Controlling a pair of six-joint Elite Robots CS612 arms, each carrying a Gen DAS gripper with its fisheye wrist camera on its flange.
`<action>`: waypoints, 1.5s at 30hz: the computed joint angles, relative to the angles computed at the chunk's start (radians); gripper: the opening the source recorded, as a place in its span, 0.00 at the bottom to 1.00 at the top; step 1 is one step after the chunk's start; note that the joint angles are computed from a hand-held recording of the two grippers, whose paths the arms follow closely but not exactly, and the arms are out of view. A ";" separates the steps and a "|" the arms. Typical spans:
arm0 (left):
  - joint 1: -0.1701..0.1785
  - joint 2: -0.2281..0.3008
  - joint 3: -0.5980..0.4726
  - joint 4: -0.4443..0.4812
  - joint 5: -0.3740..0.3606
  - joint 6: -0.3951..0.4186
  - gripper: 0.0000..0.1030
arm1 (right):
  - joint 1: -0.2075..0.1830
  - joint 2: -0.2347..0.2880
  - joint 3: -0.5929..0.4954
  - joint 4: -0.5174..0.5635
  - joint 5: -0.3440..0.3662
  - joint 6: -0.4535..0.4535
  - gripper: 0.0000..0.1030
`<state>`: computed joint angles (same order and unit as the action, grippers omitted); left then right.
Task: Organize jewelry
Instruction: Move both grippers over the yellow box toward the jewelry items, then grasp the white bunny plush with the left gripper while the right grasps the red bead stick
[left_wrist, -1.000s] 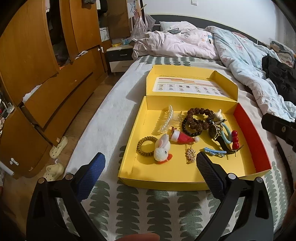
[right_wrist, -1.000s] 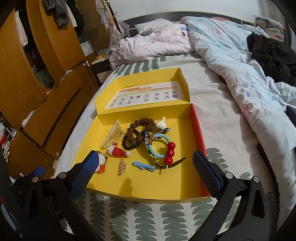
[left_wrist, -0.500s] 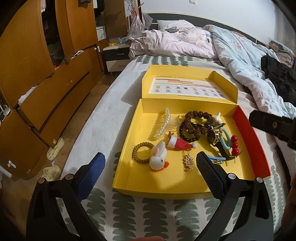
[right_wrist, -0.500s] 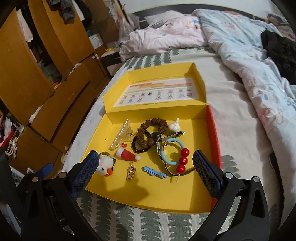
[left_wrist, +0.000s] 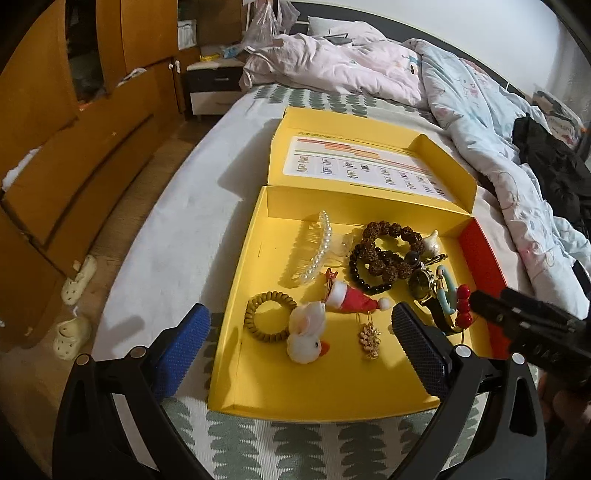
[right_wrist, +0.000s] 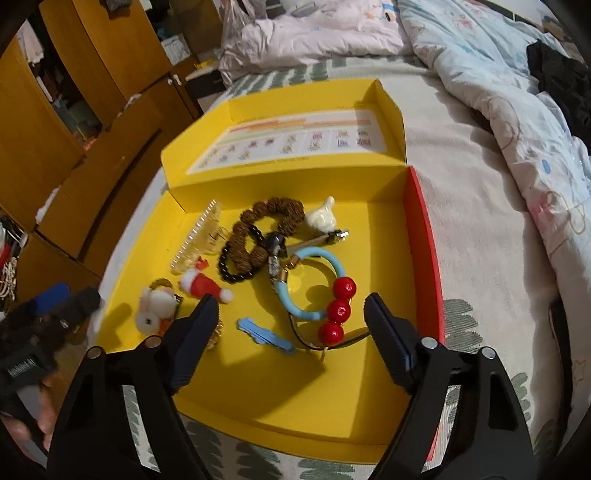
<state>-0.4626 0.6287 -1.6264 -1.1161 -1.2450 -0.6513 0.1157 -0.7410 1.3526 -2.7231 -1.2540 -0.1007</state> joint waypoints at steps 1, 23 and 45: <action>0.003 -0.001 0.005 0.005 -0.007 -0.001 0.94 | 0.001 0.003 -0.002 0.003 -0.009 -0.006 0.74; 0.025 -0.015 0.071 0.041 -0.122 0.028 0.80 | 0.011 0.042 -0.058 0.090 -0.099 -0.025 0.44; 0.050 -0.013 0.106 0.045 -0.238 0.028 0.40 | 0.018 0.083 -0.106 0.140 -0.133 -0.033 0.24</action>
